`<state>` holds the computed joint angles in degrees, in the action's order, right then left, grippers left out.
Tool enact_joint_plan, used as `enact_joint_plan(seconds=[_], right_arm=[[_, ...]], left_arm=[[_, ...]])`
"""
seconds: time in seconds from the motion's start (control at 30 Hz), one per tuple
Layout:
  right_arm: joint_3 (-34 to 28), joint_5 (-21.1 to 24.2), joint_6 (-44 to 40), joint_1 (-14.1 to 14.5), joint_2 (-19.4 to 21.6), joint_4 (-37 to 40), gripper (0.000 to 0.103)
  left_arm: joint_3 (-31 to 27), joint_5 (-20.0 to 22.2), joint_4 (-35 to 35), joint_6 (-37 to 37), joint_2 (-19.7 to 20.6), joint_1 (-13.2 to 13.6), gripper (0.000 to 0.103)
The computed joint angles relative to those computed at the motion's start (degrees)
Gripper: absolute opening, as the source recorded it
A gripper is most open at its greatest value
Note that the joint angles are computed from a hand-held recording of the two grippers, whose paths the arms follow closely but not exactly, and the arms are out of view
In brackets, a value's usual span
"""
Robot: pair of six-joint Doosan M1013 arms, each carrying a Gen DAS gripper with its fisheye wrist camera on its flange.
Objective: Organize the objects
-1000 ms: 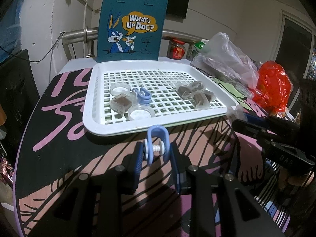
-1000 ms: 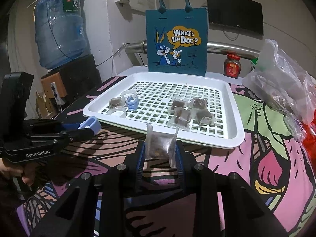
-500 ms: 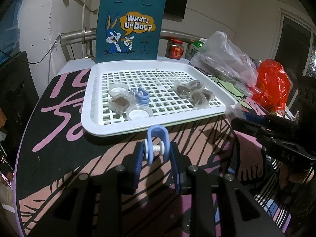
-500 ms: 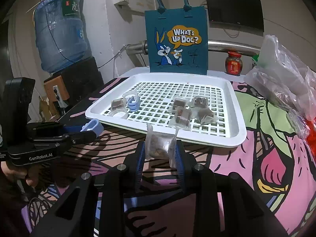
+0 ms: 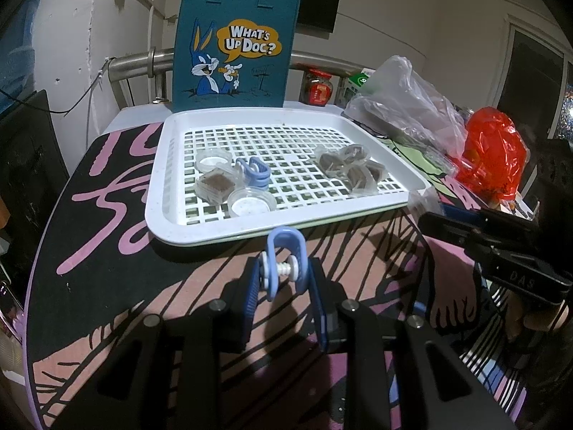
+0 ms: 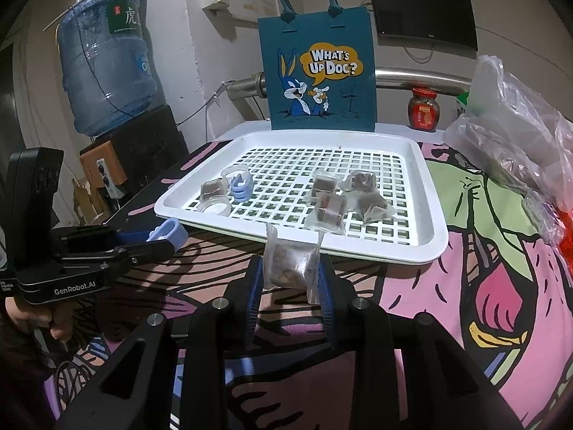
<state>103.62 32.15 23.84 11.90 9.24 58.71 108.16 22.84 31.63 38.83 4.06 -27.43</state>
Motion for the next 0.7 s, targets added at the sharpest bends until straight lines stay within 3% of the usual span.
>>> enact_joint_plan(seconds=[0.7], right_arm=[[-0.91,3.14,2.32,-1.03,0.64,0.14,0.028]], left_arm=[[-0.28,-0.95,-6.83,5.01,-0.26,1.32,0.026]])
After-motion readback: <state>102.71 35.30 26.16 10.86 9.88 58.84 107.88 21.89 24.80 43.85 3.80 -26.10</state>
